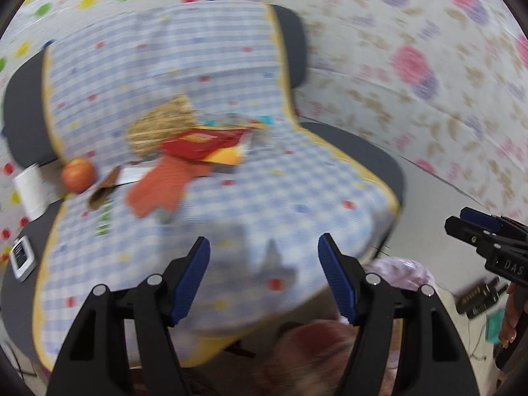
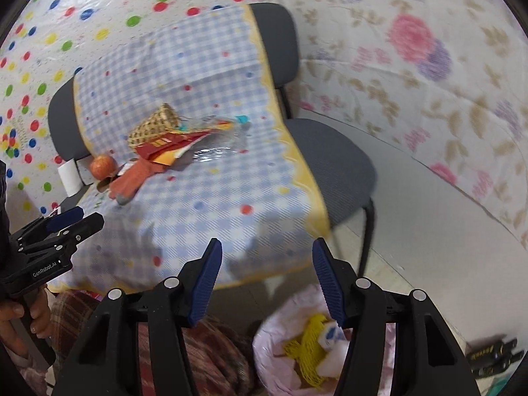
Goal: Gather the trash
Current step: 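Reach both tools back to the chair toward the red box and plastic bag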
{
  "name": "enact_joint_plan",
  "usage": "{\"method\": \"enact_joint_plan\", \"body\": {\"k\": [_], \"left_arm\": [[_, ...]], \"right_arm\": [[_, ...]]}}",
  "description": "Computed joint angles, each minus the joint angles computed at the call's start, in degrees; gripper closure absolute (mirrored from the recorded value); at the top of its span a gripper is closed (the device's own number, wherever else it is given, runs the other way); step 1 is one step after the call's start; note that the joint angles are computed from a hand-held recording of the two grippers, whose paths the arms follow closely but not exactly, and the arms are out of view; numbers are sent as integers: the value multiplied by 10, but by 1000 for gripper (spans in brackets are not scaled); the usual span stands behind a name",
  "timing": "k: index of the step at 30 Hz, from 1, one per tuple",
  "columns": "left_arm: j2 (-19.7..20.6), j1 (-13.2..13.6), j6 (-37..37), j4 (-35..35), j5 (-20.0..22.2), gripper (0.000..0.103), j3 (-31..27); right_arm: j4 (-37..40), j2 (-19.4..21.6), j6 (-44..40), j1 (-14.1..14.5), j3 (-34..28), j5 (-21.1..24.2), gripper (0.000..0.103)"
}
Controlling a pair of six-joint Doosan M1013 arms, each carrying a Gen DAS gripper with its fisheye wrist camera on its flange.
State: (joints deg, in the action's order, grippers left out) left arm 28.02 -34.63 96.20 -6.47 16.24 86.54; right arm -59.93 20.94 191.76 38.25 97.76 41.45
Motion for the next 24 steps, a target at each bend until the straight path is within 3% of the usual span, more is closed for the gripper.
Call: {"method": "enact_joint_plan", "body": {"k": [3, 9, 14, 24], "left_arm": [[2, 15, -133, 121, -1, 37, -5], [13, 41, -279, 253, 11, 36, -33], [39, 52, -297, 269, 32, 36, -76], [124, 54, -257, 221, 76, 34, -200]], "right_arm": [[9, 20, -47, -8, -35, -10, 53], [25, 58, -116, -34, -100, -19, 56], [43, 91, -170, -63, -149, -34, 56], [76, 179, -309, -103, -266, -26, 55]]}}
